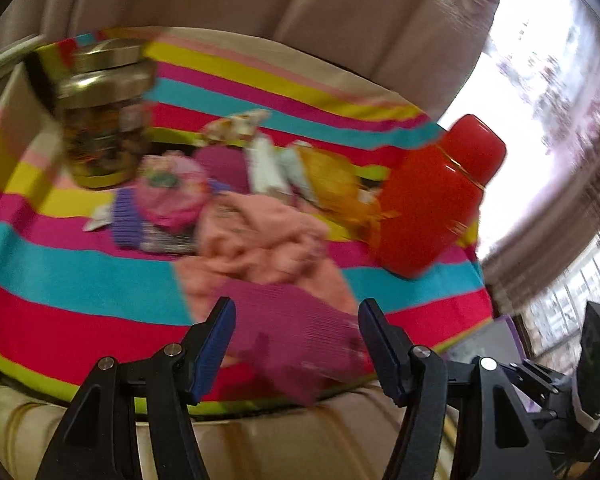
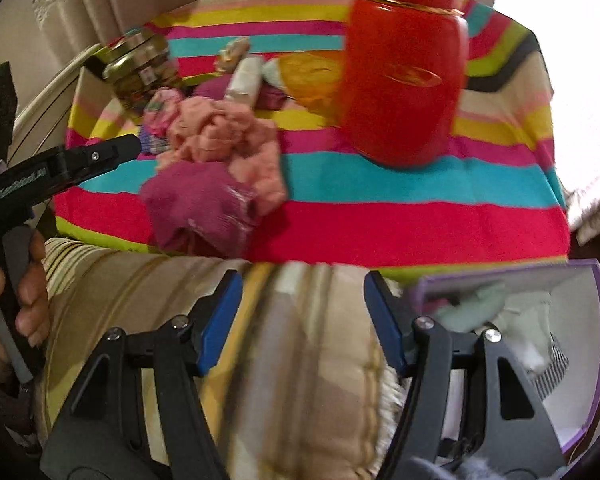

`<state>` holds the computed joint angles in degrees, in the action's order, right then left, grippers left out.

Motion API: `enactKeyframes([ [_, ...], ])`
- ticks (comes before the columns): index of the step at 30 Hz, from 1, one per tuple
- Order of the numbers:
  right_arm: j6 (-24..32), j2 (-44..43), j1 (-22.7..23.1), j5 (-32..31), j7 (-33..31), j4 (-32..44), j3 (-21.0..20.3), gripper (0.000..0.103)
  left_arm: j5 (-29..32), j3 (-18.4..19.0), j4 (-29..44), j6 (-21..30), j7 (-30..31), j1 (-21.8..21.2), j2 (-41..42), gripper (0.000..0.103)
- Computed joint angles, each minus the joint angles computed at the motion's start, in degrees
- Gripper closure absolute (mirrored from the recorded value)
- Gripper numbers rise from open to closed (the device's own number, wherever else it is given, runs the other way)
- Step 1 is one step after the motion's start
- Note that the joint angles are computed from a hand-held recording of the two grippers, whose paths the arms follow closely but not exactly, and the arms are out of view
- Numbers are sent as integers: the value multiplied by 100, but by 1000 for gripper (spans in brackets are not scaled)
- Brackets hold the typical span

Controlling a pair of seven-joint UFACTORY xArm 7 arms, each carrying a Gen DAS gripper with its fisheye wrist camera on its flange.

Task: Organize soft objects
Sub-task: 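Grasp the magenta knit glove with the right tool while the left tool grasps the pink floral pouch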

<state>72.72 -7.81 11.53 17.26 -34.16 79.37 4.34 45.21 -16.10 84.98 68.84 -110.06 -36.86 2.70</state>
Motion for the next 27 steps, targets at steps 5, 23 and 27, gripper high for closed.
enactKeyframes([
  [5,-69,75,186,68,-67,21,159,34,-170,-84,-555,312,-261,145,-529,38],
  [23,-123,569,823,-62,-480,216,589,24,-734,-397,-1474,384,-95,1049,-1385,38],
  [27,-82,685,996,-340,-614,209,697,24,-782,-420,-1544,274,-35,1150,-1419,38],
])
